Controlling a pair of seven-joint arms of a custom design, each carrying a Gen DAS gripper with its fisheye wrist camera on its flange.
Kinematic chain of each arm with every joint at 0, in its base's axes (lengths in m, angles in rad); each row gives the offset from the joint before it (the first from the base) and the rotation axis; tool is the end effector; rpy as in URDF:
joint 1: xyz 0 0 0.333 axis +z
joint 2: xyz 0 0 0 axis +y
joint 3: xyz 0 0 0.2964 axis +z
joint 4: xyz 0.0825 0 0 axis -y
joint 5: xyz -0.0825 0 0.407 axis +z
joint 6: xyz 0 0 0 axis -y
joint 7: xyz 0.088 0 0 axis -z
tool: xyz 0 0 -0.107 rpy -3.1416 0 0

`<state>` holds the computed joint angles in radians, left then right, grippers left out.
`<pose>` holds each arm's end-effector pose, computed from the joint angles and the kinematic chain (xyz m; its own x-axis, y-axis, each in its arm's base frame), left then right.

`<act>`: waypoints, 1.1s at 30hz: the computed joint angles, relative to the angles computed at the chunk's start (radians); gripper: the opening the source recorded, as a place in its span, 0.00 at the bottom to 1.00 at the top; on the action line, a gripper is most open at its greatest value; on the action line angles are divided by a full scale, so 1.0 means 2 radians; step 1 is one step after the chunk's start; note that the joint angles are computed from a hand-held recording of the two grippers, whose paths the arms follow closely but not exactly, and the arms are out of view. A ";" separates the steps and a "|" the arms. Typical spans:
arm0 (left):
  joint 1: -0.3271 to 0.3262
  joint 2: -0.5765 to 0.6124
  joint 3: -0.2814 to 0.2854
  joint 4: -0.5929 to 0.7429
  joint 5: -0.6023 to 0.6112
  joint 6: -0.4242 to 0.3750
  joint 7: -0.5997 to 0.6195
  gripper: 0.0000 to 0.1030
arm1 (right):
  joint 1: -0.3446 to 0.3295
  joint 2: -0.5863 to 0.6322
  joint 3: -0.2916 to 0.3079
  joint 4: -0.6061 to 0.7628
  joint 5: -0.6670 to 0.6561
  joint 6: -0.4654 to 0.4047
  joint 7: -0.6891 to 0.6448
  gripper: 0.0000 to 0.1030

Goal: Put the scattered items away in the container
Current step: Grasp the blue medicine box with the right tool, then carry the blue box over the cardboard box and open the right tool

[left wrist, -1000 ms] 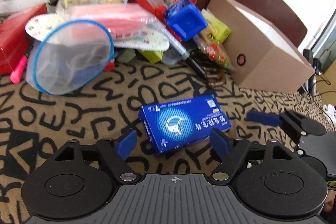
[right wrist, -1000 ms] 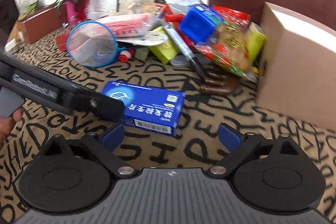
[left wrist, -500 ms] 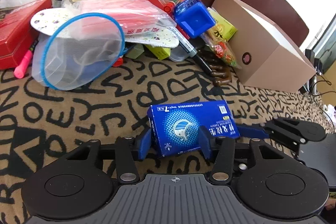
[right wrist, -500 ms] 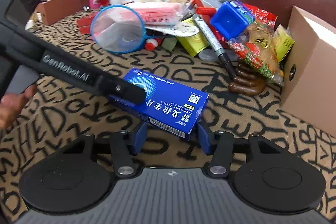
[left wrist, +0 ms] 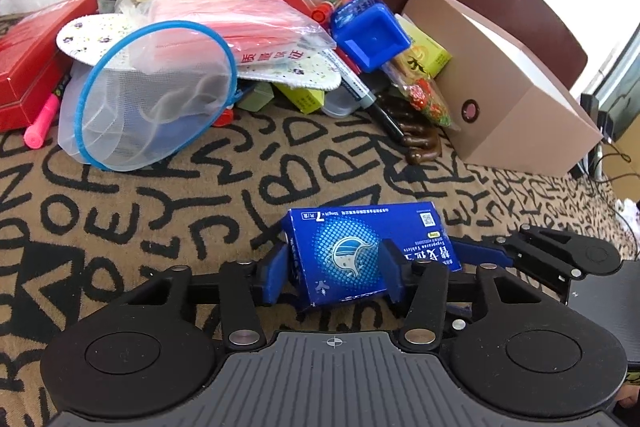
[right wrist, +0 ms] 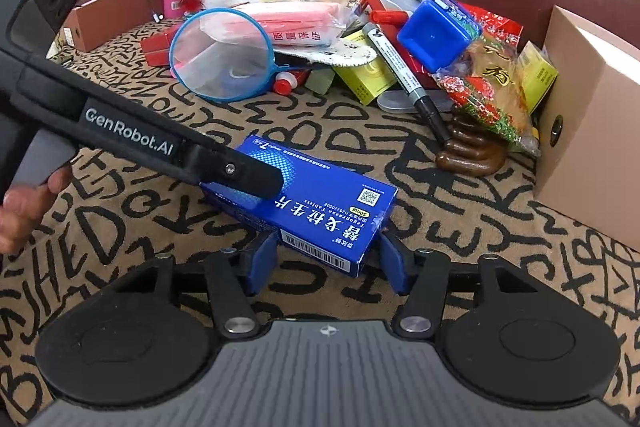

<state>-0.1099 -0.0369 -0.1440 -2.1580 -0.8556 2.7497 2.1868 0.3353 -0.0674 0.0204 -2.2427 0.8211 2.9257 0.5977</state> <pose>0.5771 -0.1187 0.4430 -0.2833 -0.8978 0.3372 -0.7756 0.0077 -0.6311 0.5504 0.1554 0.4361 0.5496 -0.8353 0.0145 -0.5585 -0.3803 -0.7372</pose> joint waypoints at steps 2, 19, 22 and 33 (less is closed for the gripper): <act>0.000 -0.003 0.000 -0.003 0.003 -0.001 -0.002 0.48 | -0.001 -0.003 0.000 -0.002 -0.007 -0.003 0.008 0.59; -0.031 -0.024 -0.003 0.022 -0.014 0.026 0.026 0.49 | 0.025 -0.061 -0.041 -0.019 -0.011 0.023 0.012 0.58; -0.038 -0.010 -0.010 0.051 -0.007 0.034 0.032 0.49 | 0.030 -0.067 -0.060 -0.011 -0.013 0.030 0.011 0.58; -0.049 0.082 -0.045 0.205 0.028 0.017 -0.004 0.49 | -0.005 -0.059 -0.087 0.041 -0.109 0.039 0.072 0.58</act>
<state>-0.2072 0.1277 -0.2334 -1.7477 -0.8002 2.7834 2.1780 0.3244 -0.1860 -0.1545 -2.1610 0.6030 3.0029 0.7425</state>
